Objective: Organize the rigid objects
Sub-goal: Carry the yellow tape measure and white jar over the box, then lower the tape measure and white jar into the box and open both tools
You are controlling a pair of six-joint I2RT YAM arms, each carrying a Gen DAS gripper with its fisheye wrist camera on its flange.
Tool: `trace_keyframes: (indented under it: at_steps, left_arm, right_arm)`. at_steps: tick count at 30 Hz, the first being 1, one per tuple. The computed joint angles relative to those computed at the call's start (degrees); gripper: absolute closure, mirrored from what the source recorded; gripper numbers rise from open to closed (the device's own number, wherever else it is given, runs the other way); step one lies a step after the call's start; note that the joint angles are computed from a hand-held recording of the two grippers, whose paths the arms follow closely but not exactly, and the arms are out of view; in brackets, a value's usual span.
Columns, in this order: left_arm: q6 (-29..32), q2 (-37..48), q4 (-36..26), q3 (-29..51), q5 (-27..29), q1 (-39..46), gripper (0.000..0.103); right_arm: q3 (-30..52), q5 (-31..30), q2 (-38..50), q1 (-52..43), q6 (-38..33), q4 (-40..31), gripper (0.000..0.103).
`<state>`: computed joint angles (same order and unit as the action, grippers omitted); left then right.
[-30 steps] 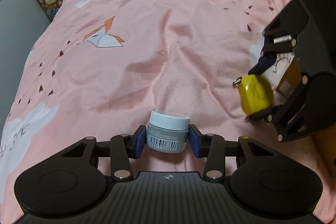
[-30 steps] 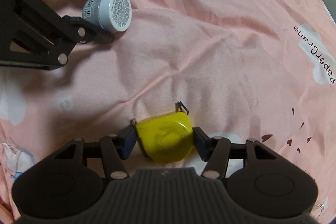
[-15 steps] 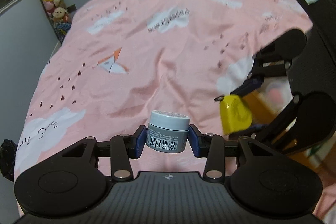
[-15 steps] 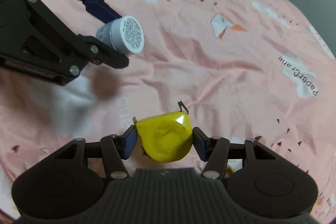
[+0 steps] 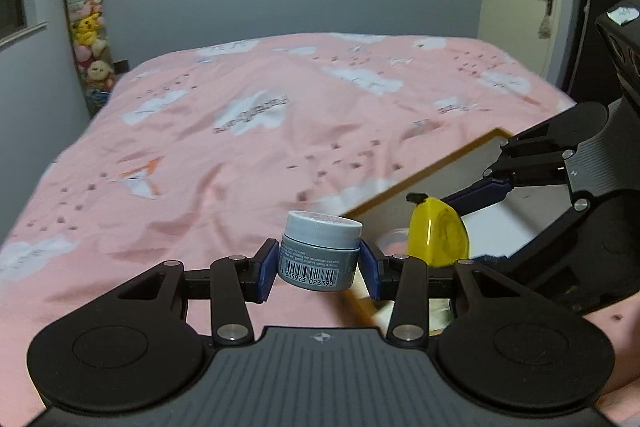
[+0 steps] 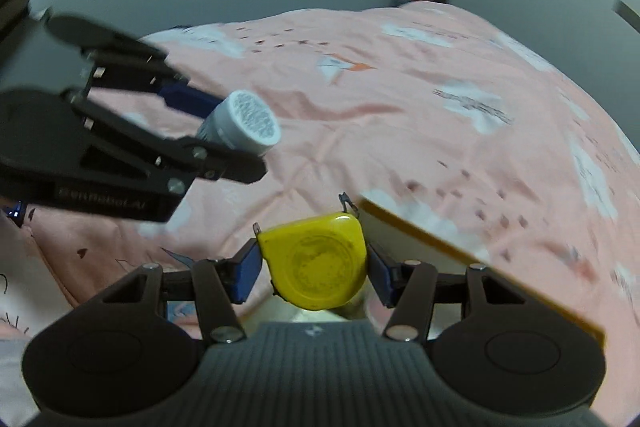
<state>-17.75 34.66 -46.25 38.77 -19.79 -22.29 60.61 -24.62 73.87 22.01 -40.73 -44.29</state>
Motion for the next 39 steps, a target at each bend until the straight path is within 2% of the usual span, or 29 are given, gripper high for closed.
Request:
trace_keyframes:
  at_steps: [3, 6, 13, 16, 19, 24, 30, 35, 39]
  left_arm:
    - [-5.71, 2.44, 3.12, -1.01, -2.67, -7.66, 0.054]
    - [-8.25, 5.92, 8.63, -2.61, -5.04, -13.56, 0.054]
    - [-11.06, 18.44, 22.13, -3.0, 0.29, -14.32, 0.054]
    - [-11.04, 24.9, 27.6, -2.42, 5.87, -11.23, 0.054]
    - [-10.34, 29.37, 31.69, -1.94, 8.9, -9.28, 0.054]
    - [-11.72, 37.36, 34.73, 0.62, 13.74, -5.84, 0.054]
    - [-12.41, 42.36, 36.01, 2.86, 13.95, -5.8, 0.054]
    - [-11.55, 45.21, 36.58, 4.19, 15.43, -4.55, 0.054]
    - [-10.12, 45.89, 36.91, 4.03, 16.01, -4.27, 0.054]
  right_arm:
    - [-1.55, -2.61, -2.34, -7.06, -0.4, -1.42, 0.046]
    - [-2.08, -3.8, -2.91, -12.36, -1.83, -2.4, 0.046]
    - [-2.31, -1.06, -0.3, -21.47, -6.05, -0.4, 0.046]
    - [-1.91, 1.75, 2.14, -22.57, -7.7, 1.56, 0.046]
    - [-0.57, 4.99, 6.19, -22.37, -7.94, 3.91, 0.046]
    - [1.23, 9.8, 11.83, -20.38, -10.33, 6.19, 0.046]
    - [-3.5, 18.47, 13.4, -17.07, -18.85, 15.92, 0.047]
    - [-1.43, 21.06, 18.42, -16.1, -21.22, 16.62, 0.046]
    - [-4.07, 23.9, 18.78, -15.24, -26.21, 22.04, 0.046]
